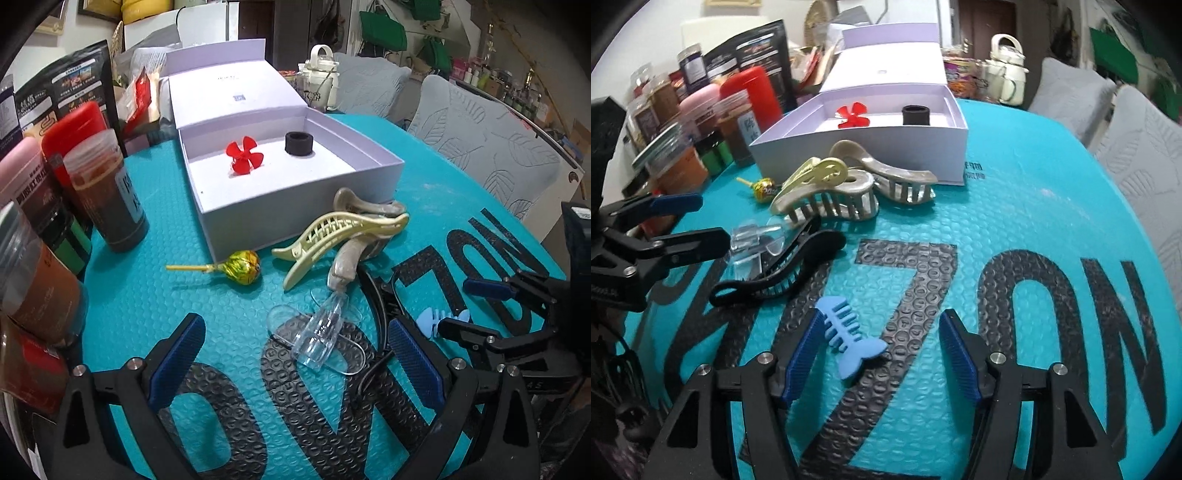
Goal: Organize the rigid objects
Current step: 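Grasp the blue fish-bone clip with the right gripper while the left approaches the clear piece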
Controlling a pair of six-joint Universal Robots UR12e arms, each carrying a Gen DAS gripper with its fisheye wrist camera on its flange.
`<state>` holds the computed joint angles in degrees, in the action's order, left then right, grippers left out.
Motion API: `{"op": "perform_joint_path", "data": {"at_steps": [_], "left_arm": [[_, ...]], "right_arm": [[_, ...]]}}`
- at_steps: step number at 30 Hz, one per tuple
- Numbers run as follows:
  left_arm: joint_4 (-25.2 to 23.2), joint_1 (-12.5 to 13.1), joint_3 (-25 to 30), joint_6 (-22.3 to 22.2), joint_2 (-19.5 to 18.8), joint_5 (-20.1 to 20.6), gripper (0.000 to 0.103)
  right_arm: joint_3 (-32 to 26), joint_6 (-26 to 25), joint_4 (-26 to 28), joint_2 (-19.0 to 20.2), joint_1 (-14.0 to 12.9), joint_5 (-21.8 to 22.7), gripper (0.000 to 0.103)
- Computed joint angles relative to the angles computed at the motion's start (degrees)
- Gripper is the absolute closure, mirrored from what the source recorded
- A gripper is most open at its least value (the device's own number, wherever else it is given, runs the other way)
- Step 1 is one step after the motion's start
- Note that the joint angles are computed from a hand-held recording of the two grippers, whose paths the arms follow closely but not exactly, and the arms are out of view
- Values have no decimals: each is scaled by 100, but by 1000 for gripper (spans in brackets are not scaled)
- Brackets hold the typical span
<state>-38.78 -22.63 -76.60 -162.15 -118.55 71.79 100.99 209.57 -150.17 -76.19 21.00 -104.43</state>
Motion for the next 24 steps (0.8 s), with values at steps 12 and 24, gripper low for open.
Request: {"op": "perform_joint_path", "data": {"at_steps": [12, 24], "left_arm": [[-509, -15, 211, 149, -205, 129, 17], [-40, -87, 10, 154, -216, -16, 37]], "right_arm": [[68, 441, 126, -125, 73, 277, 46], [-94, 399, 325, -16, 141, 7, 46]]}}
